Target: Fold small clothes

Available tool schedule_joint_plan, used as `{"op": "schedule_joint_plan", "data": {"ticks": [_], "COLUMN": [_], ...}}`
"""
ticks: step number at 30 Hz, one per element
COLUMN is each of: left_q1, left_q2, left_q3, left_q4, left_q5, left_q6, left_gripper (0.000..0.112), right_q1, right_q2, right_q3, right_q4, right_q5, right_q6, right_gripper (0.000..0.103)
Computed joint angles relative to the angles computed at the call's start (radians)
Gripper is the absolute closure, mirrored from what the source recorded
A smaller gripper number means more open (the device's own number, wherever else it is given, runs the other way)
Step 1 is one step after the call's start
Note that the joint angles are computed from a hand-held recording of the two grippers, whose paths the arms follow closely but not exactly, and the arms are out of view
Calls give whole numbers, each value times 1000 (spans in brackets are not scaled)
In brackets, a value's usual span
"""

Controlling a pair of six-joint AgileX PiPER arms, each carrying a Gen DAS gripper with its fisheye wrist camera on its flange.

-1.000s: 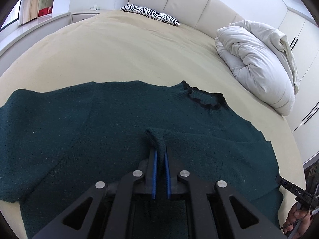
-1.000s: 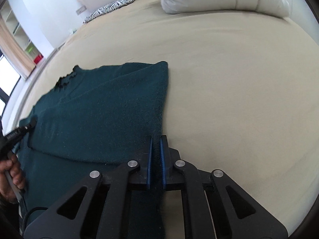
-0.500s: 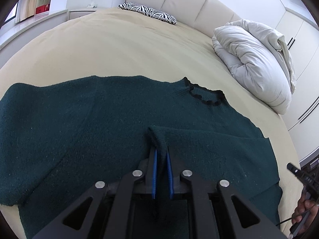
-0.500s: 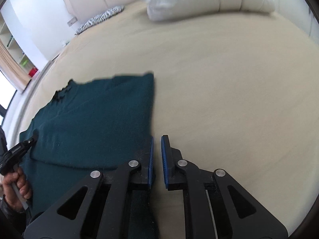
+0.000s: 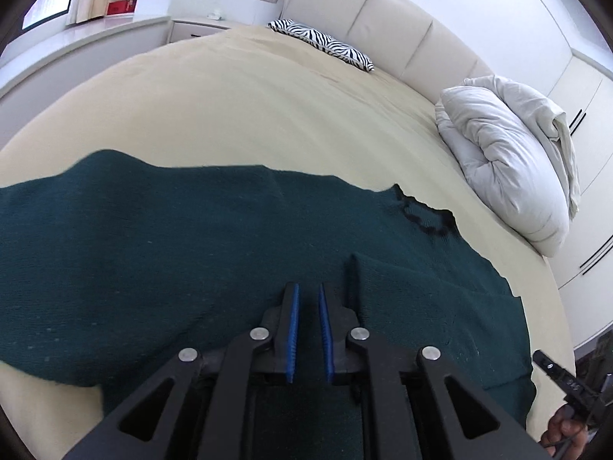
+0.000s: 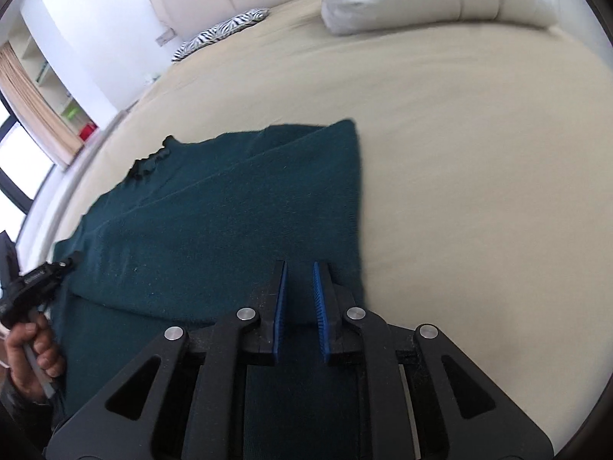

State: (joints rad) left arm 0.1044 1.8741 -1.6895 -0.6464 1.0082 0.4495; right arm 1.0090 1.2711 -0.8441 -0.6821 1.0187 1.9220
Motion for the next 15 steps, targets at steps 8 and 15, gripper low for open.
{"op": "schedule_joint_plan", "data": {"ticks": [8, 15], "left_q1": [-148, 16], "left_q2": [-62, -120], "left_q3": [101, 92], "left_q4": [141, 31], "left_q5": [-99, -11], "left_q6": [43, 105], "left_gripper": [80, 78], "right_q1": [-34, -28], "right_q2": [112, 155], "right_q3": [-146, -128], "right_q4": [-92, -50], "right_q5": [-77, -61], "right_q6": [-50, -15], "right_gripper": [39, 35]}}
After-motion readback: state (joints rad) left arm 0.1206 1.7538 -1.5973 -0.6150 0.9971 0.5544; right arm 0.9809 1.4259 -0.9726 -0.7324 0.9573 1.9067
